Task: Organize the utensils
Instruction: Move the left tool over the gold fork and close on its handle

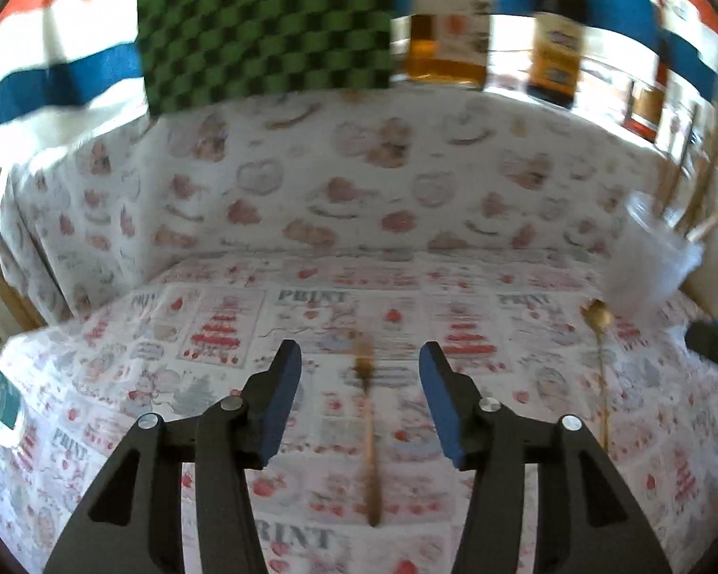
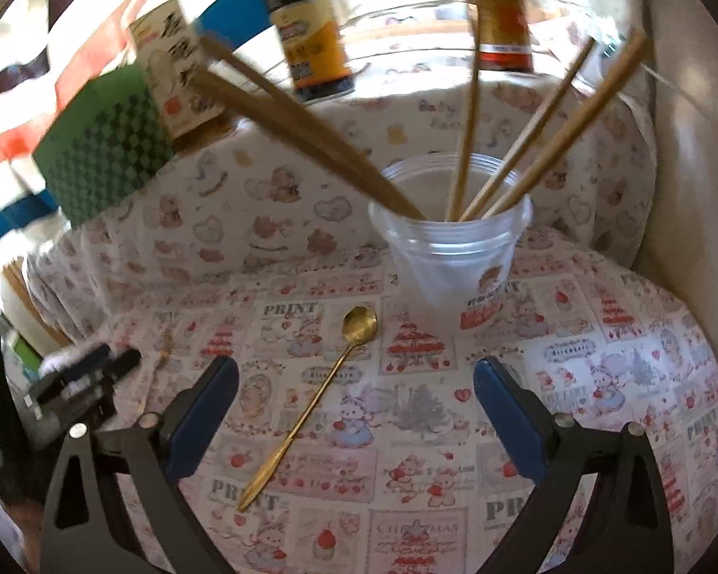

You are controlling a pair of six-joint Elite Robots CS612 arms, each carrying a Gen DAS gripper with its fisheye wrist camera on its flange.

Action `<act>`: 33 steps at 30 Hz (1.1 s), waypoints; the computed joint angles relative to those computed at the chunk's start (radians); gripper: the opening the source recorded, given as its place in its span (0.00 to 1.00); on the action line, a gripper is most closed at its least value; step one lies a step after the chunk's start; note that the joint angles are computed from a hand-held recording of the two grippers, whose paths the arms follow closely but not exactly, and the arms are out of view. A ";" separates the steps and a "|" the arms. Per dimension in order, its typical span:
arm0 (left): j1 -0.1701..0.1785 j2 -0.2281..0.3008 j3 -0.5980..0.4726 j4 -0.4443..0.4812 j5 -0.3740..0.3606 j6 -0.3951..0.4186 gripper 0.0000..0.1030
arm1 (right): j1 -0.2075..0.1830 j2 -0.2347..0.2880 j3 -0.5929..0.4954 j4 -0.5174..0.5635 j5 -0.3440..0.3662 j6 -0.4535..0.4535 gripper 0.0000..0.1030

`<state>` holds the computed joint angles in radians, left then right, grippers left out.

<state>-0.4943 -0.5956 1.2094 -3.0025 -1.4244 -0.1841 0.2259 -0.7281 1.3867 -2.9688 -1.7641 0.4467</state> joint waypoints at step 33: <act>0.032 0.005 -0.061 0.177 -0.193 -0.105 0.09 | -0.022 0.005 -0.010 0.060 0.092 0.001 0.74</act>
<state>-0.4623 -0.5901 1.1484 -2.8254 -1.6174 -0.2891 0.2034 -0.7230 1.3763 -2.9084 -1.6720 0.4473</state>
